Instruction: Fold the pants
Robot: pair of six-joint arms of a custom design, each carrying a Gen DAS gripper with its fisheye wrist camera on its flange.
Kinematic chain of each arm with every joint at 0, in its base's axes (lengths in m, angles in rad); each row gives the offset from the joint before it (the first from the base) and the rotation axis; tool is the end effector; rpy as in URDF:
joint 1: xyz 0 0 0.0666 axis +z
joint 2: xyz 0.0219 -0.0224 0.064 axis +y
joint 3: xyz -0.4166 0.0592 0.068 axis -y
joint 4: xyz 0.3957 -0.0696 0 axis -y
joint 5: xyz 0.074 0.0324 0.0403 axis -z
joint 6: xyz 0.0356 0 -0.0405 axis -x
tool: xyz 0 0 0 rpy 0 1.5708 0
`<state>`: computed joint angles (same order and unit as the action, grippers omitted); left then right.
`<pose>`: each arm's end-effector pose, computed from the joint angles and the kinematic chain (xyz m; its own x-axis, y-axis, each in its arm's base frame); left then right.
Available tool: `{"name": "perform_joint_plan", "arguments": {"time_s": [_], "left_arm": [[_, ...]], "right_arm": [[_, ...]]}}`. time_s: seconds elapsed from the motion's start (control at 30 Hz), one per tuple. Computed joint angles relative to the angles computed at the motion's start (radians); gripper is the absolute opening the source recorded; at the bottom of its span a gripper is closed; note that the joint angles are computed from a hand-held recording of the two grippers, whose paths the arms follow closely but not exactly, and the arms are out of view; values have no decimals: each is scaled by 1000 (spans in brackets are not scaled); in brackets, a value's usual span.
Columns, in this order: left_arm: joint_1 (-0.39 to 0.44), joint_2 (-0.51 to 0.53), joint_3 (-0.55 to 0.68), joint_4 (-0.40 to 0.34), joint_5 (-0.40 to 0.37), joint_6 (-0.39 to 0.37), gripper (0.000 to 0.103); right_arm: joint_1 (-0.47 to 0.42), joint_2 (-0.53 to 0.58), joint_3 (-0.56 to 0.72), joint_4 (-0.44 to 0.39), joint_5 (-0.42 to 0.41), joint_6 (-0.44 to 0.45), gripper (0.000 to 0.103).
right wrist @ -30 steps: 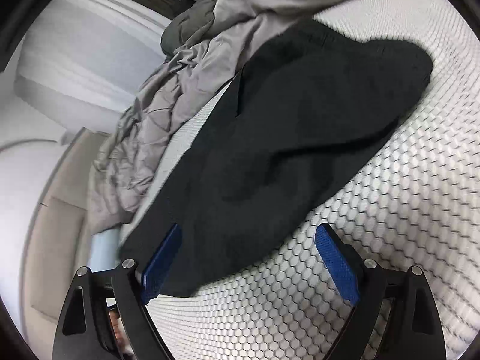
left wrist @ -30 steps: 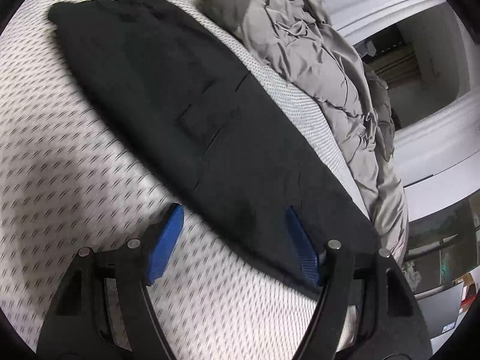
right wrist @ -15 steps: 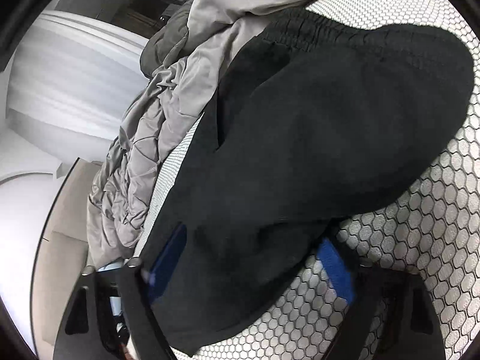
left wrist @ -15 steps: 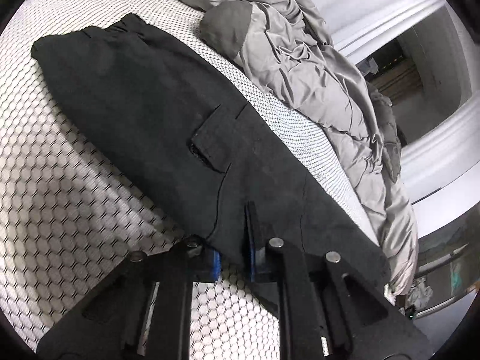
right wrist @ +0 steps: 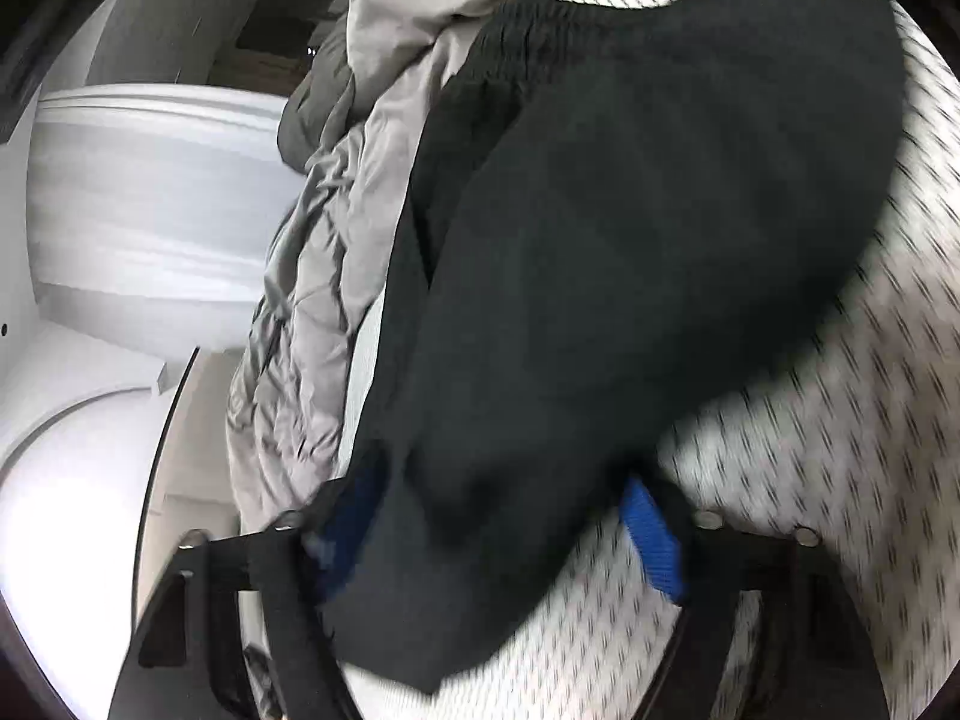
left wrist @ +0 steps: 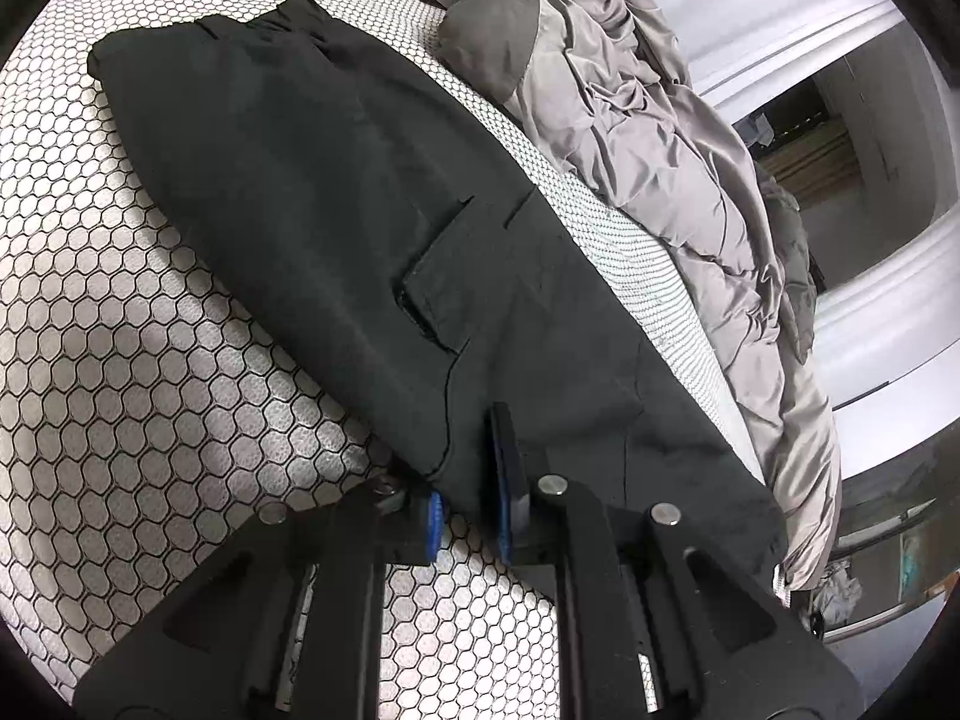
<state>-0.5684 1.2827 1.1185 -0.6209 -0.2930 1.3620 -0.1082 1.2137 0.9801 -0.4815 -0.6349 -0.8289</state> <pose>0.3723 -0.2260 0.4081 -0.4592 -0.8180 -0.3463 -0.5117 0.5623 -0.6496 0.4022 -0.0229 0.3856 -0.7045 0.6736 -0.2235 0.2385 0.5213 0.8194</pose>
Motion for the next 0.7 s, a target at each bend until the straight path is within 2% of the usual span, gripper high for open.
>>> {"name": "perform_joint_plan", "arguments": {"time_s": [0.03,0.07,0.17,0.27,0.37,0.4,0.47,0.53,0.57,0.6,0.63,0.67,0.7], "left_arm": [[1,-2,-2,4,3,-3,10],[1,-5,-5,7,5,-13,10],[-8,-17,-1,-4,-7,-58,10],[-39,-55,-13,-21,-29,-78,10],[-105,-115,-36,-81,-64,-92,10],[-131,-137,-48,-96,-81,-93,10],[-182,-167,-67,-143,-111,-65,12],[-211,-167,-64,-214,-129,-48,22],[-228,-164,-51,-266,-163,-25,26],[-241,-163,-38,-303,-190,-14,31],[-253,-165,-30,-338,-212,-1,35],[-276,-164,-10,-392,-252,21,35],[-305,-165,7,-444,-299,46,43]], "right_arm": [[11,7,10,-3,52,-3,33],[17,11,13,-5,75,-1,14],[23,-13,-19,48,95,-64,6],[20,-87,-48,54,125,-85,5],[13,-179,-76,-51,136,-35,5],[-5,-223,-91,-120,111,-17,5],[-35,-270,-125,-158,59,0,6],[-55,-274,-125,-259,25,107,7],[-62,-271,-119,-276,6,133,10],[-74,-265,-94,-327,-12,180,12],[-81,-268,-78,-356,-10,202,20],[-92,-290,-68,-378,15,210,36],[-97,-307,-66,-380,38,207,45]]}}
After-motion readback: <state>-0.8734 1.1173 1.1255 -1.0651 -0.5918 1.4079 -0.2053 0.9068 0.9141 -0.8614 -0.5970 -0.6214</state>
